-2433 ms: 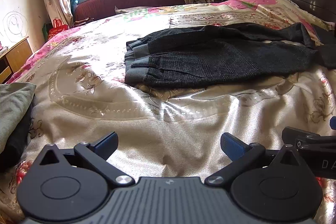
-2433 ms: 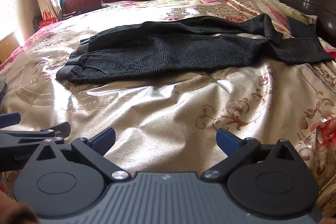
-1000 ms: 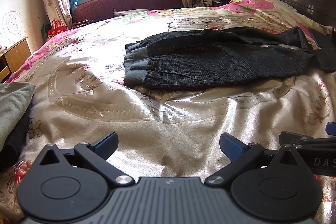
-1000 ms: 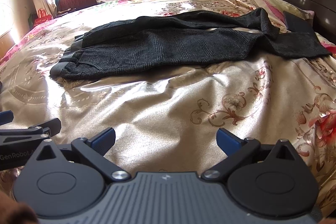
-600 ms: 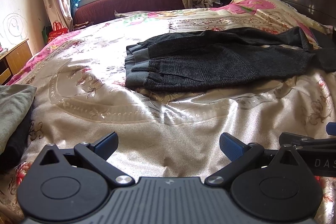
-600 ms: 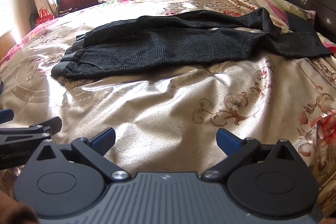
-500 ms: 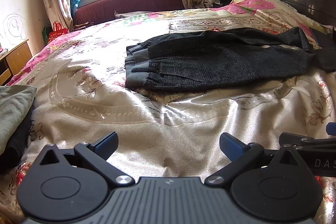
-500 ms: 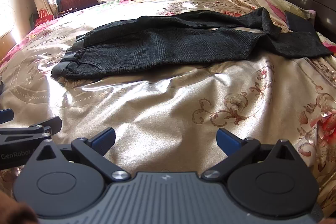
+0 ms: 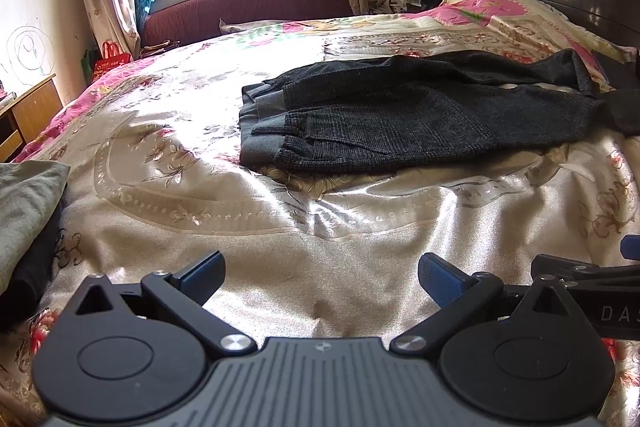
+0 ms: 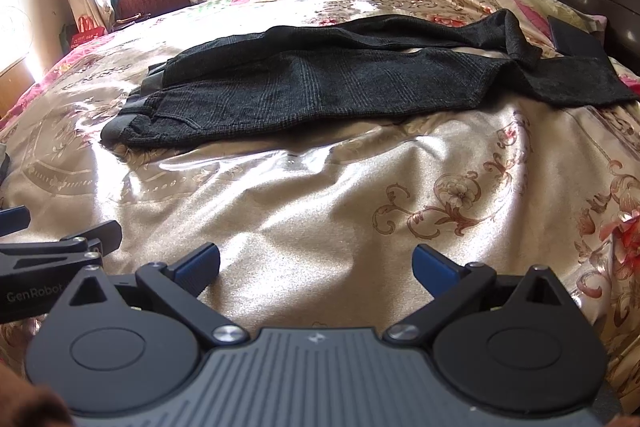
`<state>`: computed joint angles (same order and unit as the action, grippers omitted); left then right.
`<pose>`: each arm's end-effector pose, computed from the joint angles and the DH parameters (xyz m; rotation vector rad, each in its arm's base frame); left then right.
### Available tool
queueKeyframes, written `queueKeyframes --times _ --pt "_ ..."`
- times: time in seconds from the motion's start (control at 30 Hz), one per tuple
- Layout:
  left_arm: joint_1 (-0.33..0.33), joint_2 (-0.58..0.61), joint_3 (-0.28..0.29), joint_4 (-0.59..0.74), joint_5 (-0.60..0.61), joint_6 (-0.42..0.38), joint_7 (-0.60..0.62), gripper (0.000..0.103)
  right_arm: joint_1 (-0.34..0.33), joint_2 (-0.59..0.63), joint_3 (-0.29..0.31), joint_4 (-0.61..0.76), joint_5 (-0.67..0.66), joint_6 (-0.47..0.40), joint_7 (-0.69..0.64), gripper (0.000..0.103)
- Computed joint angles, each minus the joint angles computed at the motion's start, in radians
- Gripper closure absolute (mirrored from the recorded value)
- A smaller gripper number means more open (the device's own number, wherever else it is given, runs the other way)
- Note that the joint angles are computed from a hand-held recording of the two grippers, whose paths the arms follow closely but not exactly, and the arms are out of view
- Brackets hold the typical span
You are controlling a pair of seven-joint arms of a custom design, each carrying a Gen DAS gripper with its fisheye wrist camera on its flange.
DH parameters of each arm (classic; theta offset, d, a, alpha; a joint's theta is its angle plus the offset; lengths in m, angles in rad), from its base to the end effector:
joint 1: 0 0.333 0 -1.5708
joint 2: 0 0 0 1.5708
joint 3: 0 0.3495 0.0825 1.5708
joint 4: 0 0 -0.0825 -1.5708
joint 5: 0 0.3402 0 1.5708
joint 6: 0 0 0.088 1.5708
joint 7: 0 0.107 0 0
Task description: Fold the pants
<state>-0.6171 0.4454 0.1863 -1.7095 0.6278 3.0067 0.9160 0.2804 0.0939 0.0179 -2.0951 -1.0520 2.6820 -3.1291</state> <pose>0.5928 -0.3459 0.4790 -1.3148 2.0220 -0.8793 0.5263 0.1901 0.4778 -1.3480 2.1030 -0.7817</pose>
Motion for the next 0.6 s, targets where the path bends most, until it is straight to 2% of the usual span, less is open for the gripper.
queueKeyframes --times 0.2,0.6 --pt "-0.012 -0.001 0.016 -0.001 0.021 0.003 -0.021 0.0 0.0 0.0 -0.001 -0.001 -0.002 0.003 0.004 0.001" --pt "-0.007 0.003 0.011 0.009 0.036 0.002 -0.031 0.0 -0.003 0.003 -0.004 -0.002 0.009 0.02 0.008 0.001"
